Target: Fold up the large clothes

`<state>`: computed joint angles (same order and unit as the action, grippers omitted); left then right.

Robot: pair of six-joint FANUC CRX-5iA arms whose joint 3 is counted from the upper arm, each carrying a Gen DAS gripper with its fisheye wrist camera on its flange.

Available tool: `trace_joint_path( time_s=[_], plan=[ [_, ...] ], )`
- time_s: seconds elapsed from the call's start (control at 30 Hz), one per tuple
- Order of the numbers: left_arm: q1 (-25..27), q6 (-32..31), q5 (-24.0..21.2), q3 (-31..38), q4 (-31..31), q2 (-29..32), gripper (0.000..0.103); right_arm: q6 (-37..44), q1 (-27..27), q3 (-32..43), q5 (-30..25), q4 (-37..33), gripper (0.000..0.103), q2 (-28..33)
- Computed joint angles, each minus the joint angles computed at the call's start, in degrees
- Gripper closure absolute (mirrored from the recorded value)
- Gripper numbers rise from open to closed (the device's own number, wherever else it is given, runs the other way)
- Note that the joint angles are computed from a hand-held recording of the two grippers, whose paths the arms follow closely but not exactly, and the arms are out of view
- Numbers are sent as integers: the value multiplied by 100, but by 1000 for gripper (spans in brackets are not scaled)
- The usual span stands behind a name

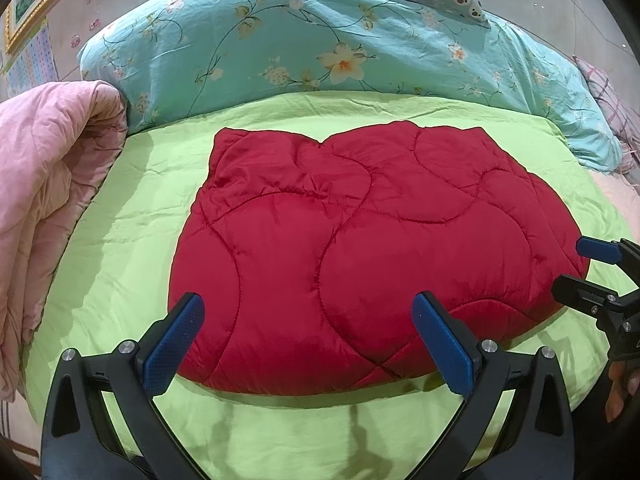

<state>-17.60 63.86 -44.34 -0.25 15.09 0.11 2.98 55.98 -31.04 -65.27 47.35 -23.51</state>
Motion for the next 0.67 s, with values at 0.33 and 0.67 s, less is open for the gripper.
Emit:
trace_joint_path(
  time_s=[0.33,0.67],
  plan=[
    [-20,59,8,9,-45,-18,0,9,0,18,-13,14,0,6],
    [-16,38,-18,24,-24,-19,0,23,-13,16,7,21,0,-1]
  ],
)
